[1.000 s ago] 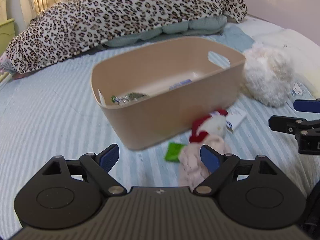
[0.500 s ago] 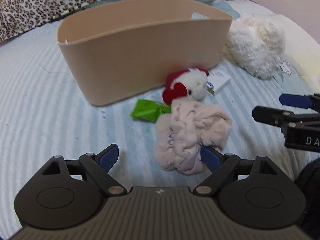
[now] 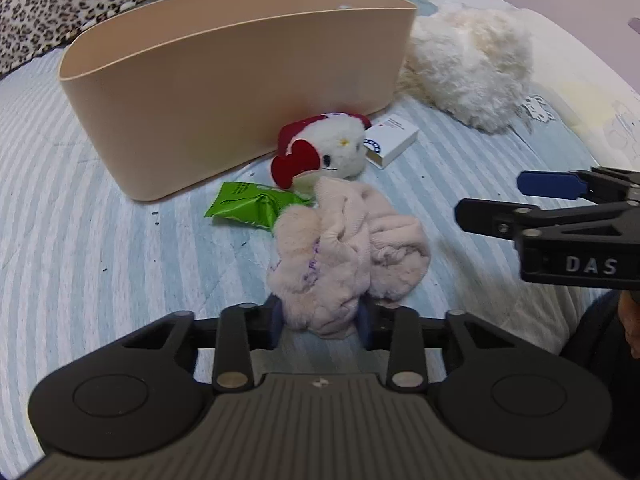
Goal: Organize objects
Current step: 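Return to the pile and grasp the beige cloth with the left tool, then lift the beige cloth with the left tool while the right tool grasps the Hello Kitty plush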
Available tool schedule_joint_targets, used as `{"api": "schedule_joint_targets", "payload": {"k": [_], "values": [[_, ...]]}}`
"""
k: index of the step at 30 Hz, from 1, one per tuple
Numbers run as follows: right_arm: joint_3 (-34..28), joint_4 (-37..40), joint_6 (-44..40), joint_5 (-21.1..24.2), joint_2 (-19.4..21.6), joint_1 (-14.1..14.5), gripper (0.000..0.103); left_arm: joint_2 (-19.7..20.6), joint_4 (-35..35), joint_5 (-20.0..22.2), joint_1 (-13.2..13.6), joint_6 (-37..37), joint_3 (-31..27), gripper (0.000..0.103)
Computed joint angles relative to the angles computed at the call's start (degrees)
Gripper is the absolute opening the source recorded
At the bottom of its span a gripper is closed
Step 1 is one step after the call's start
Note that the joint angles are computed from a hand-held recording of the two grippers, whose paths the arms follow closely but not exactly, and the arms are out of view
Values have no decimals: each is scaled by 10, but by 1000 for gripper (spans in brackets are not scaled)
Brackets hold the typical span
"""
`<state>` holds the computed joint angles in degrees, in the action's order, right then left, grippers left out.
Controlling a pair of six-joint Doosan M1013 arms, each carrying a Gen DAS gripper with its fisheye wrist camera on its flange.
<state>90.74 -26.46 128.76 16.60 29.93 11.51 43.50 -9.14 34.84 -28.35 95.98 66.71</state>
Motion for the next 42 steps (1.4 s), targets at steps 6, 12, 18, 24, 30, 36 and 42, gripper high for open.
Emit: {"api": "schedule_joint_targets", "payload": {"k": [6, 12, 18, 24, 30, 36, 42], "values": [[-3, 29, -28, -4, 2, 0, 81, -11, 25, -11, 0, -30, 9, 26], [-19, 83, -83, -9, 13, 0, 81, -22, 115, -30, 4, -119, 17, 26], [-47, 114, -125, -14, 31, 6, 81, -10, 197, -15, 13, -233, -1, 26], [-82, 120, -146, -13, 55, 13, 81, -8, 230, -37, 19, -286, 1, 26], [-112, 164, -194, -5, 76, 16, 80, -8, 195, -48, 26, -263, 4, 26], [-130, 167, -193, 12, 94, 20, 59, -18, 233, -52, 29, -320, 20, 26], [-120, 138, -167, 8, 87, 22, 51, -27, 247, -56, 25, -335, 32, 26]]}}
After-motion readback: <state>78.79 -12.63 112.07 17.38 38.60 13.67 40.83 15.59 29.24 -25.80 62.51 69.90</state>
